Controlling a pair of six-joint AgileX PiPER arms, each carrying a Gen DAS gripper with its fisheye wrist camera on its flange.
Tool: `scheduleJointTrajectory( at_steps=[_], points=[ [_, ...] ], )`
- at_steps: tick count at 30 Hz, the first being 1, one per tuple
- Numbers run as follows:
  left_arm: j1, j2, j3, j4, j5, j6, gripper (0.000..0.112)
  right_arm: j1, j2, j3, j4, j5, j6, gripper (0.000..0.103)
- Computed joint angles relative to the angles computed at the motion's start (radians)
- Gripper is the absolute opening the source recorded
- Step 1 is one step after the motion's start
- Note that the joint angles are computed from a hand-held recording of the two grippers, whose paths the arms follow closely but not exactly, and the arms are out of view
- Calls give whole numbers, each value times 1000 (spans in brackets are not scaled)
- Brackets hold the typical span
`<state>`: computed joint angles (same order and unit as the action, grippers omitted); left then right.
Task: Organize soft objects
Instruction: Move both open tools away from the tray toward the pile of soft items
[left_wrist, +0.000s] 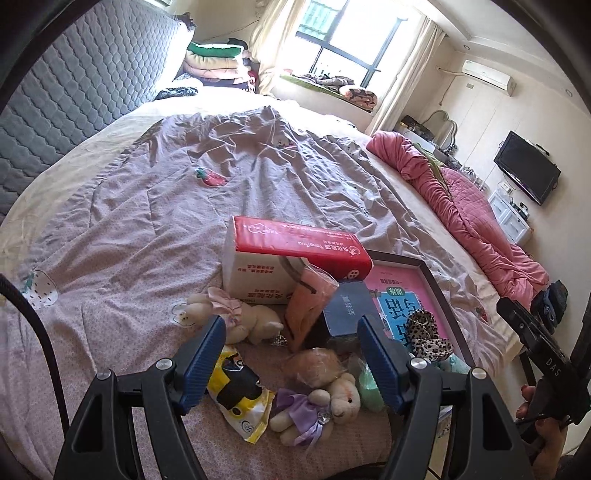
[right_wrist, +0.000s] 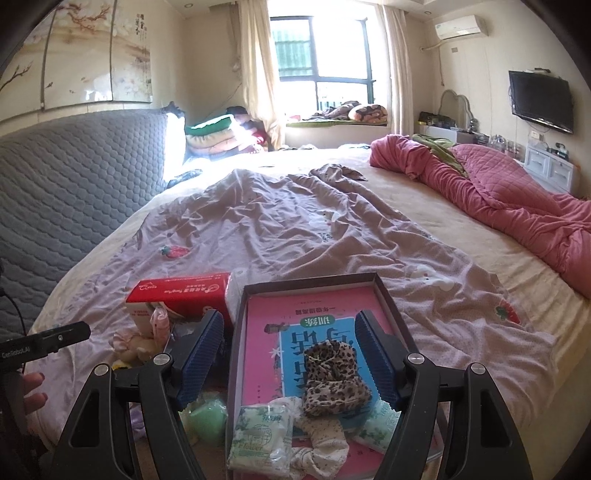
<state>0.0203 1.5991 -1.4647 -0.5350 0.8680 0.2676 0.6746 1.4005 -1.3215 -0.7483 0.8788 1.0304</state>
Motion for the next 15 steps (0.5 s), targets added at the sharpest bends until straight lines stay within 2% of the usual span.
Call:
scheduleJointTrajectory(
  at_steps=[9,15],
  points=[
    [53,-24,20,22,27,10,73,40,28,-18,27,-13,-37,75],
    [90,-47,50,16,36,17,73,52,48,-29,84,-25,-119,75]
  ],
)
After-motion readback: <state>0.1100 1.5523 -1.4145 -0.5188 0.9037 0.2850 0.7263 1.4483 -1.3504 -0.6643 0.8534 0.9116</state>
